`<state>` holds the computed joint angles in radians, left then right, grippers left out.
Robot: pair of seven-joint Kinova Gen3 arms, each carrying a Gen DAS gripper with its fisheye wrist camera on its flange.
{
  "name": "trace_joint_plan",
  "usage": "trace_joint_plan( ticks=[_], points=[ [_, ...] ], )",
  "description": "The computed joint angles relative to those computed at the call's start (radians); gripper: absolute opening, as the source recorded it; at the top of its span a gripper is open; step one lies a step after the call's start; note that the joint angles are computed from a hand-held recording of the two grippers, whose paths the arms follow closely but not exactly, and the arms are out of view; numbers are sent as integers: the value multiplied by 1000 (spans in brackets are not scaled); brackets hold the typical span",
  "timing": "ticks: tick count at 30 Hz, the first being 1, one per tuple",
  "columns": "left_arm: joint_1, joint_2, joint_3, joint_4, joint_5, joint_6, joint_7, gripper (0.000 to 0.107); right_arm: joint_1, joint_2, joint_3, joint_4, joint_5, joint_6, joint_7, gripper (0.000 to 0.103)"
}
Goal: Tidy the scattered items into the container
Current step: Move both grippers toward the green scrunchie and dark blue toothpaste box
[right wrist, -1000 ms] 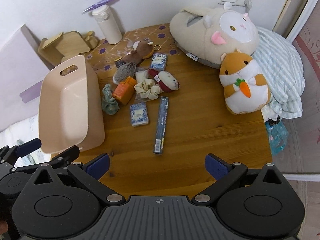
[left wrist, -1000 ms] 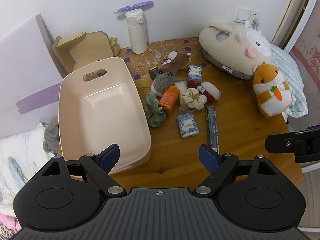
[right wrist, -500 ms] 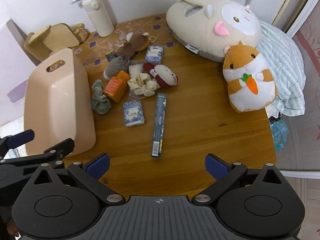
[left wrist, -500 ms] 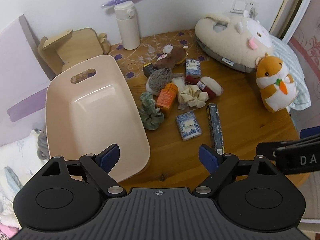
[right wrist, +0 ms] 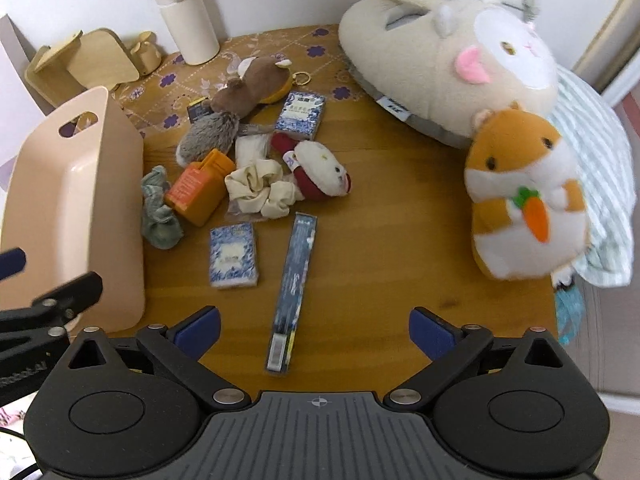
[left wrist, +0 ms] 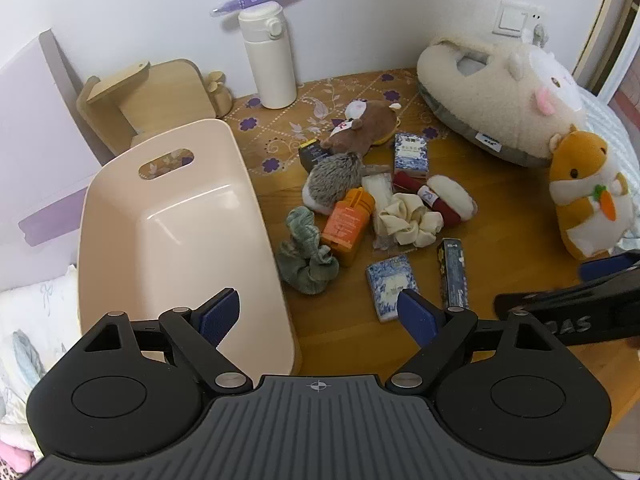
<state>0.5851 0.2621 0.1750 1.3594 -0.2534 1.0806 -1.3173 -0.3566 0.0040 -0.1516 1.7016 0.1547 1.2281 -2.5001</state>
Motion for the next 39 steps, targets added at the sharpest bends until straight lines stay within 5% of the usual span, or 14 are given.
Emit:
trace_joint_plan(
  ticks=[17,30,39],
  points=[
    [129,125,-57,19,-206,-155,78,88,100,105,63,203,-162,-350,319,83],
    [135,212,-72,-45,-182,-153,-4,88,118,181,78,197,-198,-384,381,81],
    [190,313,-126,-166,-216,-25,42,88,85,213,90,170,-116,-348,327,78]
  ],
)
